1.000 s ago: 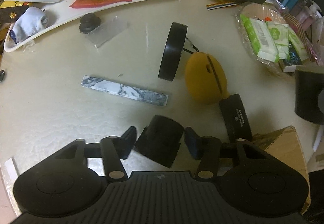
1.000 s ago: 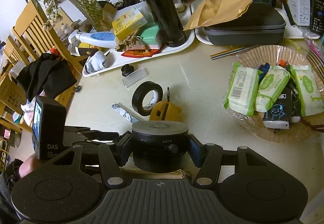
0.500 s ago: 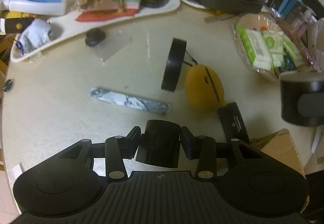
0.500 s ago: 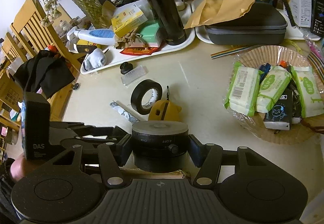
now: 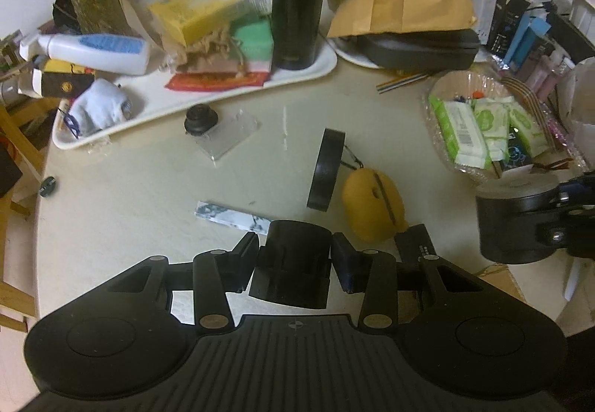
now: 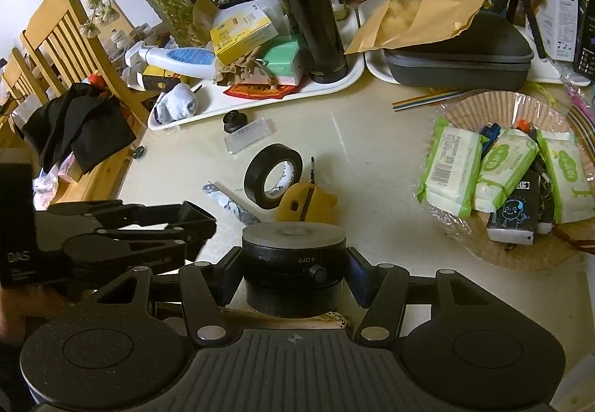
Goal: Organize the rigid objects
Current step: 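Carry the black pieces in both tools toward the box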
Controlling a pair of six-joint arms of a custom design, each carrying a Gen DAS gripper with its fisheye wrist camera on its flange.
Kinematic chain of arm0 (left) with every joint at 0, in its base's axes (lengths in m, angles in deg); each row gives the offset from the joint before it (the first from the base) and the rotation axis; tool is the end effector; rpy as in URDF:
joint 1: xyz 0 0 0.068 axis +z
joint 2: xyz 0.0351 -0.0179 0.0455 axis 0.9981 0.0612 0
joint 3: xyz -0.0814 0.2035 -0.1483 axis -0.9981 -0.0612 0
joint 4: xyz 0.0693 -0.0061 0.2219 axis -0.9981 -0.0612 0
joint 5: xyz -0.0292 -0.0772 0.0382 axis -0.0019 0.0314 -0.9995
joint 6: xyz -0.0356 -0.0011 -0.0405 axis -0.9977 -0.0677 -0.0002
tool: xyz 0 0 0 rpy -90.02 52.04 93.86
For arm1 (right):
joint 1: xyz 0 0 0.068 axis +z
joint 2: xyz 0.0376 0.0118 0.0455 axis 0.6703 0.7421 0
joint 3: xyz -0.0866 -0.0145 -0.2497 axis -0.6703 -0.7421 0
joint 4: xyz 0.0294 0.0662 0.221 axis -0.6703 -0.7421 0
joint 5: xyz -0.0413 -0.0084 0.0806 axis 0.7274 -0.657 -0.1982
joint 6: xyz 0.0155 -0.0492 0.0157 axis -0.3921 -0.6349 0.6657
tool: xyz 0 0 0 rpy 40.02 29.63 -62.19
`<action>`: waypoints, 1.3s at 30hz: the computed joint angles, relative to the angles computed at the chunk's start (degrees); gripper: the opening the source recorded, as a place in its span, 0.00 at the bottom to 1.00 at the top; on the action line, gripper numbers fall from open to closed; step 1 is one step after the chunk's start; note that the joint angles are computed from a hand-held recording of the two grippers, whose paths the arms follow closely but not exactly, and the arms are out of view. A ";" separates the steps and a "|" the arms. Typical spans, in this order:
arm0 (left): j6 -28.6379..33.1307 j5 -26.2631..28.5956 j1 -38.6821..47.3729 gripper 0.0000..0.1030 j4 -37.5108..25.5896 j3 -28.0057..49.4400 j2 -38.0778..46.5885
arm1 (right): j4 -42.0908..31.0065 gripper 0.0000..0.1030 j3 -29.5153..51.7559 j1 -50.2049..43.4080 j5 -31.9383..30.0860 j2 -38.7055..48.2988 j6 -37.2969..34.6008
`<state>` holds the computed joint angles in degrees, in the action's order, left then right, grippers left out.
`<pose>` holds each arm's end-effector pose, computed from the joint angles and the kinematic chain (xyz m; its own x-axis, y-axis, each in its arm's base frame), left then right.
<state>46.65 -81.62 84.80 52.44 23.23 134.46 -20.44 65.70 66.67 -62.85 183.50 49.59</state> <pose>0.3164 -0.0143 0.1807 -0.8385 0.2052 -0.5049 0.2546 0.9666 -0.0299 0.3146 0.1546 0.1828 -0.9289 -0.0026 -0.3704 -0.1678 0.8944 0.4146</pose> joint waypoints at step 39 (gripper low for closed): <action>0.63 8.07 6.71 0.41 -9.08 -16.54 -28.35 | -1.12 0.59 -4.00 7.15 1.22 -5.16 0.26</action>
<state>47.28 -73.55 91.51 43.36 6.69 106.11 -21.57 61.70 73.82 -61.63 178.34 49.85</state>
